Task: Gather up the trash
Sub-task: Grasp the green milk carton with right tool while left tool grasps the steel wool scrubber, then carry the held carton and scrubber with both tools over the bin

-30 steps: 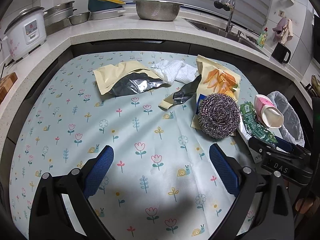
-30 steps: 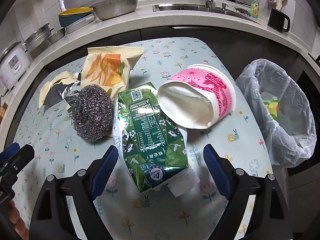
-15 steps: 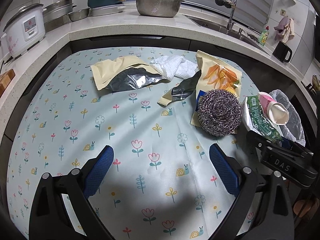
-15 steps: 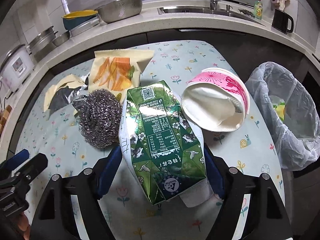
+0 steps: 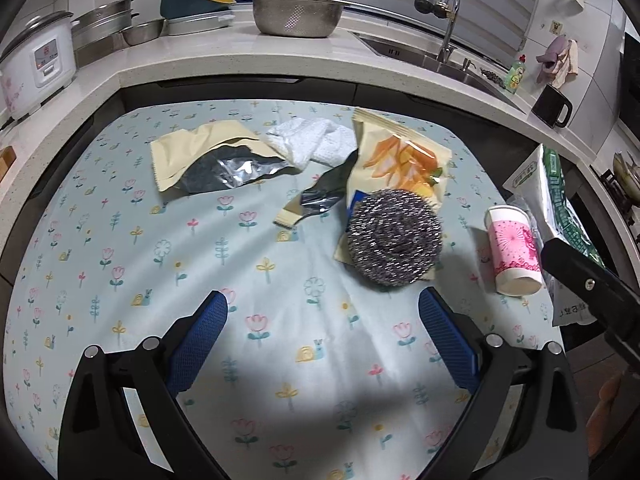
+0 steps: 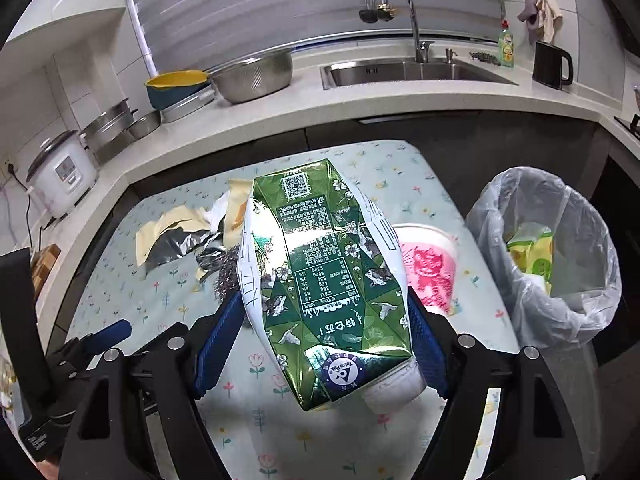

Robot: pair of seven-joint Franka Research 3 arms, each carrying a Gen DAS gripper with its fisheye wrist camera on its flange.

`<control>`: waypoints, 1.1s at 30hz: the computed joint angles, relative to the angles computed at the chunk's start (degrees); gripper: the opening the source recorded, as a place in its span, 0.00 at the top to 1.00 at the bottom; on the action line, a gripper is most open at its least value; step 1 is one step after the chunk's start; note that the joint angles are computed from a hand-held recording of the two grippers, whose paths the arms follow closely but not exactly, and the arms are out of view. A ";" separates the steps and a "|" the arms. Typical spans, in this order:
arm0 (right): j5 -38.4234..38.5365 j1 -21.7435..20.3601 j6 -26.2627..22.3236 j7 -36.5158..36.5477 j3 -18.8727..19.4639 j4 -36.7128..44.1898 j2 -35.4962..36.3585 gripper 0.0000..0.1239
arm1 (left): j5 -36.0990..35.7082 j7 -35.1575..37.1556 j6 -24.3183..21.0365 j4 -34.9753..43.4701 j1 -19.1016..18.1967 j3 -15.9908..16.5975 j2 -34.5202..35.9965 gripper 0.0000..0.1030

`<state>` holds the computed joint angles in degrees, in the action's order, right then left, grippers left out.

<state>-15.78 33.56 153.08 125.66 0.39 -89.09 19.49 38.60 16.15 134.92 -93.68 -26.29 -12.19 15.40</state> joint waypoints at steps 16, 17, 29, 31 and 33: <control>-0.12 -2.83 2.48 3.09 -0.89 -3.72 -1.93 0.40 | -3.73 6.93 -2.08 21.36 -3.48 3.47 16.35 0.16; -0.01 -2.94 2.62 3.13 -0.91 -3.80 -1.90 0.40 | -4.34 7.60 -2.30 22.17 -3.54 3.56 17.00 0.19; 0.91 -3.17 4.01 3.07 -0.85 -5.41 -2.73 0.40 | -4.24 7.72 -1.99 20.00 -5.27 4.87 15.06 0.39; 0.74 -3.17 4.41 3.28 -0.82 -6.03 -3.35 0.40 | -3.65 6.29 -0.89 17.67 -5.16 4.66 13.07 0.39; 0.17 -3.04 4.81 3.73 -0.84 -6.83 -4.17 0.40 | -2.77 4.94 -0.06 15.63 -5.03 4.44 11.19 0.39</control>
<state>-15.61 30.52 157.89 129.39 -0.45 -95.92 15.31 35.82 21.09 134.86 -78.06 -31.32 -7.76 26.59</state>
